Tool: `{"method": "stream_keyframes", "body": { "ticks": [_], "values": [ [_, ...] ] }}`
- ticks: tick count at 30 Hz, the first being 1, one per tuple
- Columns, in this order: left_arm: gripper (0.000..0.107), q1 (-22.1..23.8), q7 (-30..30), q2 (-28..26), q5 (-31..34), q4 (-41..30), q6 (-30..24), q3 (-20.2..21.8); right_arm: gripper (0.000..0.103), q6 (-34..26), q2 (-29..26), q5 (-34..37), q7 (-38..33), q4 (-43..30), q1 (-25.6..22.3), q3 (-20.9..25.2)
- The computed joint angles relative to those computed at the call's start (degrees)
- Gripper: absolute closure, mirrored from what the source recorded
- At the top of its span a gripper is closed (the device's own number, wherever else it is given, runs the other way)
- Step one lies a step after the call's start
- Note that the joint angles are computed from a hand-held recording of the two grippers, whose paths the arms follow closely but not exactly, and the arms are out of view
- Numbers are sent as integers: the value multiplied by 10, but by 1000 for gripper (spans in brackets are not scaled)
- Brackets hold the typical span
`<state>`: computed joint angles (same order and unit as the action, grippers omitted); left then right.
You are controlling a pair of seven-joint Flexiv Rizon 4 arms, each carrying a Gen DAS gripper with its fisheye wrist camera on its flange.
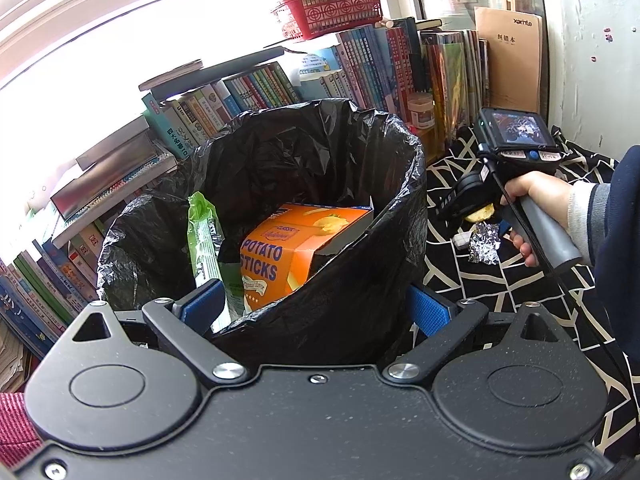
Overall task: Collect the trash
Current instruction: 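Grasp the crumpled silver foil wrapper with the right gripper, then carry the foil wrapper with the right gripper into the trash bag and release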
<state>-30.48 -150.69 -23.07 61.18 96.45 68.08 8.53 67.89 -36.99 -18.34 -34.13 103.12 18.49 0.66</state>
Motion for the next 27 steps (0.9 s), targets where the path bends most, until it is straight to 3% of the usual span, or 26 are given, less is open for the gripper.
{"method": "stream_keyframes", "body": {
  "ticks": [3, 6, 8, 10, 13, 17, 22, 25, 27],
  "values": [
    [11, -1, -1, 0, 2, 1, 0, 0, 17, -42, -7, 18, -38, -18, -17, 30],
    [11, 0, -1, 1, 2, 1, 1, -1, 20, -43, -7, 16, -37, -8, -5, 21],
    [11, 0, -1, 1, 2, 1, 0, -1, 33, -36, -2, 5, -24, 4, 6, 7],
    [11, 1, -1, 1, 2, 1, 1, -1, 57, -31, 5, 1, -22, 12, 6, 6],
    [11, 2, -1, 1, 1, 1, 1, -1, 75, -25, 17, 17, -18, 18, -5, 16],
    [11, 3, -1, 0, -1, 0, 2, 0, 76, -15, 48, 27, -22, 30, -13, 24],
    [11, 2, -4, -1, 1, -1, 2, 2, 76, 39, 99, 10, -27, 63, -10, 19],
    [11, 0, -5, -1, 2, -2, 0, 2, 76, 125, 126, -6, -1, 98, 5, 1],
    [11, -1, -5, -1, 4, -2, -1, 1, 76, 231, 135, -7, 25, 131, 23, -24]
  ]
}}
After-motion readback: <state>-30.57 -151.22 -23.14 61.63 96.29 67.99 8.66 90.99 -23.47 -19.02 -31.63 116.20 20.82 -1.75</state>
